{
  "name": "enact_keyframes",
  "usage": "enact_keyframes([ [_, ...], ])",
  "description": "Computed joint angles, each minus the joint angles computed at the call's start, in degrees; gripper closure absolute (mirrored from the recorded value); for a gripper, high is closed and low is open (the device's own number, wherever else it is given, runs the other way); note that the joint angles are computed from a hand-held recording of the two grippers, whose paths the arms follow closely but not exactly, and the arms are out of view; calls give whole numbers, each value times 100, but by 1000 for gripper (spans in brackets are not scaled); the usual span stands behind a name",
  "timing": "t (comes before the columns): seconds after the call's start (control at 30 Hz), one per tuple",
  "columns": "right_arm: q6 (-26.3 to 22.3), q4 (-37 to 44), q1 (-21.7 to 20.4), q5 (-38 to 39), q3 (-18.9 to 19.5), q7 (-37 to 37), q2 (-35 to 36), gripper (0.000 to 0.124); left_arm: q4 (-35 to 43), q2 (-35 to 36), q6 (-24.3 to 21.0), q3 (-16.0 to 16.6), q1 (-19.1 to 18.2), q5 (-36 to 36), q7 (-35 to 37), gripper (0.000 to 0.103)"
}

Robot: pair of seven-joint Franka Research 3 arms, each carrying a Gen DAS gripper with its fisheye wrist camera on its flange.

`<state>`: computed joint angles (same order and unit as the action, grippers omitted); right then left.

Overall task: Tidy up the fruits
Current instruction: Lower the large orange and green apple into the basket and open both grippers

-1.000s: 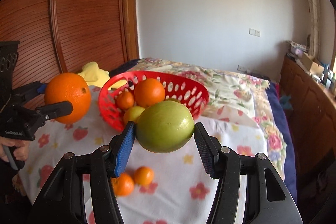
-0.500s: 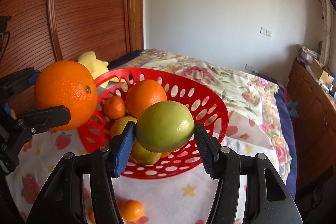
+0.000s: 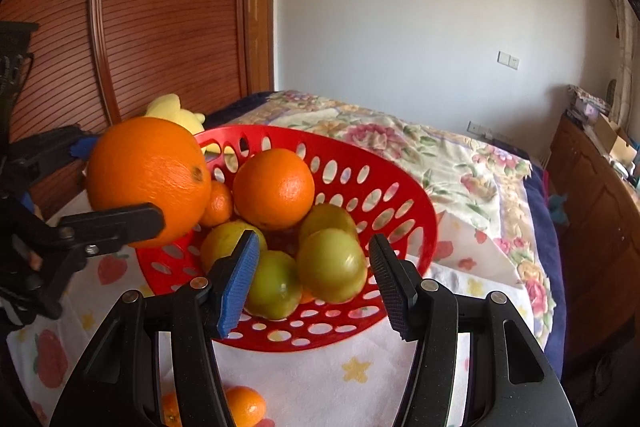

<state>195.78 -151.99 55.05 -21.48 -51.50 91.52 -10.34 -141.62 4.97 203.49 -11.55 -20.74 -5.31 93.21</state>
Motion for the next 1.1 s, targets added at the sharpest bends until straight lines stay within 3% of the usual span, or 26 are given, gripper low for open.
enact_keyframes([
  [0.13, 37, -128, -351, 62, 279, -94, -111, 65, 169, 117, -123, 61, -79, -125, 104, 16],
  [0.6, 232, -394, -102, 59, -192, -160, -403, 65, 599, 416, -371, 503, -848, -881, 725, 16],
  [1.03, 420, -587, -211, 17, -170, -202, -566, 65, 809, 585, -634, 1078, -1617, -1518, 1224, 15],
  [1.1, 449, -573, -190, -53, -201, -141, -544, 65, 764, 579, -602, 984, -1487, -1359, 1066, 15],
])
